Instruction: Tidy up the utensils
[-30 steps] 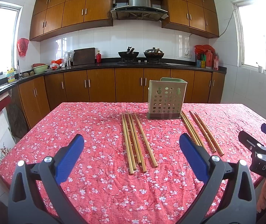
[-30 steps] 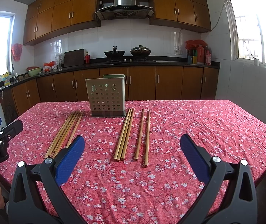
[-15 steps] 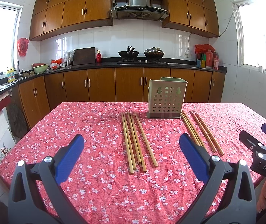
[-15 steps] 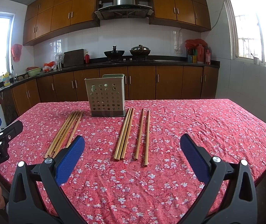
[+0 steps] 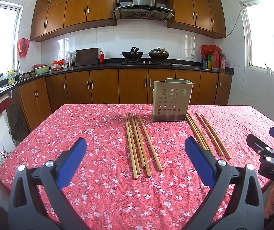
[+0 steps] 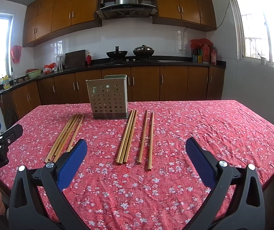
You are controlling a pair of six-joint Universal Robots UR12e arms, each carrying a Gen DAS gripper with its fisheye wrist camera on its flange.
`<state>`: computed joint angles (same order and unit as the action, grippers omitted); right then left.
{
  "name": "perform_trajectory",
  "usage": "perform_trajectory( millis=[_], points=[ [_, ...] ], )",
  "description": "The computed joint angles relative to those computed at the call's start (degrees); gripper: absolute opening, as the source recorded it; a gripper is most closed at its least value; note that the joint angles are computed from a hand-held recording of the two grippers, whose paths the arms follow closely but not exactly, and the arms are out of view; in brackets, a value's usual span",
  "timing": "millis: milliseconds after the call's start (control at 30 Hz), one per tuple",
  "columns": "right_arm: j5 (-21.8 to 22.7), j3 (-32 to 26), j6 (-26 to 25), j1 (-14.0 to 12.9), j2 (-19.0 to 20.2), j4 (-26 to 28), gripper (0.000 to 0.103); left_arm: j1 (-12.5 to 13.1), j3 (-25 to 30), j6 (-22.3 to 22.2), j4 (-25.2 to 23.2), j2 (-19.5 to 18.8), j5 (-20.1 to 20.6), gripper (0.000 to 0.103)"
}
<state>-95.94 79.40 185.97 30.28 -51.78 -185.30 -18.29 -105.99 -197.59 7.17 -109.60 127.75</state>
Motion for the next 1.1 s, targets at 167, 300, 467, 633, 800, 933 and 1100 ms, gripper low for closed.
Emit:
perform_trajectory(
  millis=[167,300,467,633,800,933,1100],
  points=[
    [0.09,-0.20,0.40,-0.14,-0.03,0.79,0.101,0.42,0.12,-0.12,-0.45,-0.14,-0.67,0.099],
    [0.65,-0.58,0.98,-0.37,0.11,1.42,0.101,0.68,0.29,-0.73,-1.50,-0.19,-0.62,0.099],
    [0.10,-3.17,3.96,-1.32,1.00,6.77,0.101,1.58,1.02,-3.09,-6.70,-0.12,0.22,0.099],
    [2.42,-9.65,7.50,-2.77,3.16,22.20,0.067,3.79,1.77,-8.15,-13.65,0.59,-2.93,0.099],
    [7.77,-15.16,10.90,-3.95,5.92,32.23,0.041,5.59,3.28,-10.37,-20.52,0.27,-5.34,0.094],
    [8.52,-18.53,9.70,-3.94,7.74,36.87,0.030,7.12,4.36,-11.20,-24.55,-0.09,-9.68,0.076],
    [8.25,-20.80,9.23,-3.90,9.00,40.13,0.012,8.98,5.66,-10.91,-27.70,-0.90,-16.45,0.051]
  ],
)
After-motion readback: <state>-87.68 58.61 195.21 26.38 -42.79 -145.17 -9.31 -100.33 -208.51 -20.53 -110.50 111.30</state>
